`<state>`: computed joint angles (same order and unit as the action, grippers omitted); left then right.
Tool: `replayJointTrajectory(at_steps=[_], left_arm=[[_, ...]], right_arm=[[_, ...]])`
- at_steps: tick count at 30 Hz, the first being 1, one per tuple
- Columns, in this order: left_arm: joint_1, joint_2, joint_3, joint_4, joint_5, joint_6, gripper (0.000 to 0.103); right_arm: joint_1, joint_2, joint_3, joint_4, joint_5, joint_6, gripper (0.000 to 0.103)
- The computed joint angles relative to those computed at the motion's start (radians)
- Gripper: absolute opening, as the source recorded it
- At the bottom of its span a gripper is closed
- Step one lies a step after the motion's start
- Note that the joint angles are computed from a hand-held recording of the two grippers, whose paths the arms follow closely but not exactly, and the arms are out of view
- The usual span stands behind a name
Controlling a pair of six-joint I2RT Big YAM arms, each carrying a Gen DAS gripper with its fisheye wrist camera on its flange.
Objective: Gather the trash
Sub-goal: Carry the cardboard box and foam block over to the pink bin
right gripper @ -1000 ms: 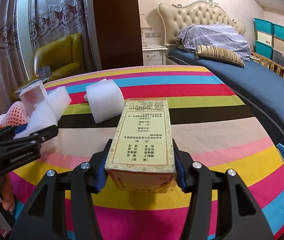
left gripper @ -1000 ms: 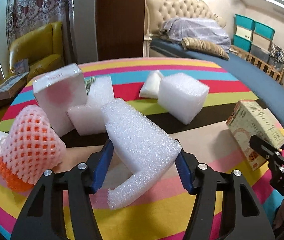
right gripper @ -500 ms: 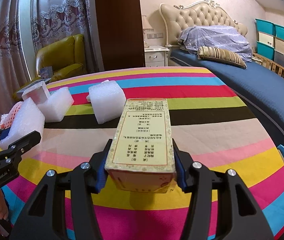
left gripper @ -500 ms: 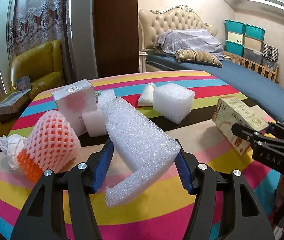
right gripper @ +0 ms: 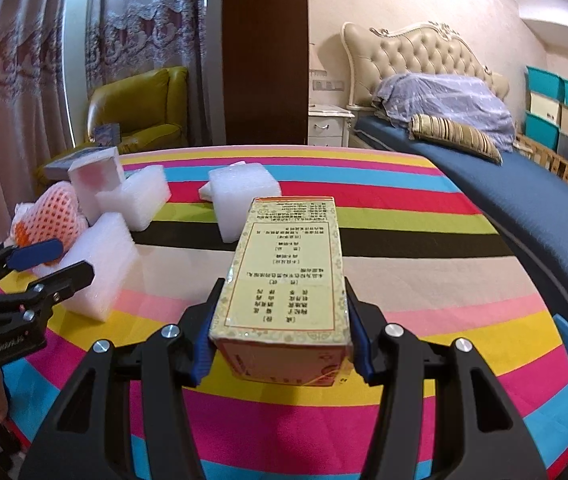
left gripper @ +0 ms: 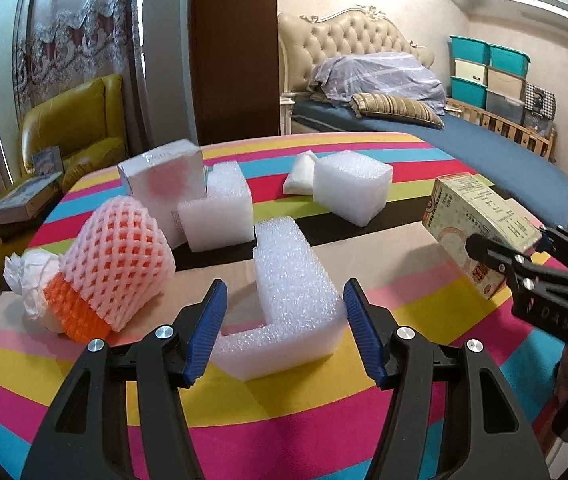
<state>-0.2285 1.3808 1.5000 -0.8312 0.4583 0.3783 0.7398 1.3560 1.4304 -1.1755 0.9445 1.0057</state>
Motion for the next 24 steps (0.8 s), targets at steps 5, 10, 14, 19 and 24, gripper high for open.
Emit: replayJointTrajectory(at_steps=[5,10,14,19,24], left_arm=[[-0.017,0.033,0.029,-0.03,-0.061,-0.016,0.075],[-0.014,0.071,0.071,-0.089,-0.051,-0.024,0.069],[-0.008,0.064,0.057,-0.084,-0.018,-0.007,0.059],[-0.009,0.036,0.025,-0.033,-0.024,-0.006,0.055],[-0.001,0.005,-0.008,0.017,-0.028,0.001,0.055]], right_arm=[[0.0,-0.007,-0.009,0.013,-0.006,0.002,0.052],[-0.005,-0.004,-0.007,0.022,-0.016,-0.01,0.053],[-0.009,-0.006,-0.008,0.03,-0.026,-0.017,0.052],[-0.007,-0.006,-0.008,0.035,-0.023,-0.027,0.052],[0.005,-0.002,-0.004,0.025,-0.002,-0.026,0.052]])
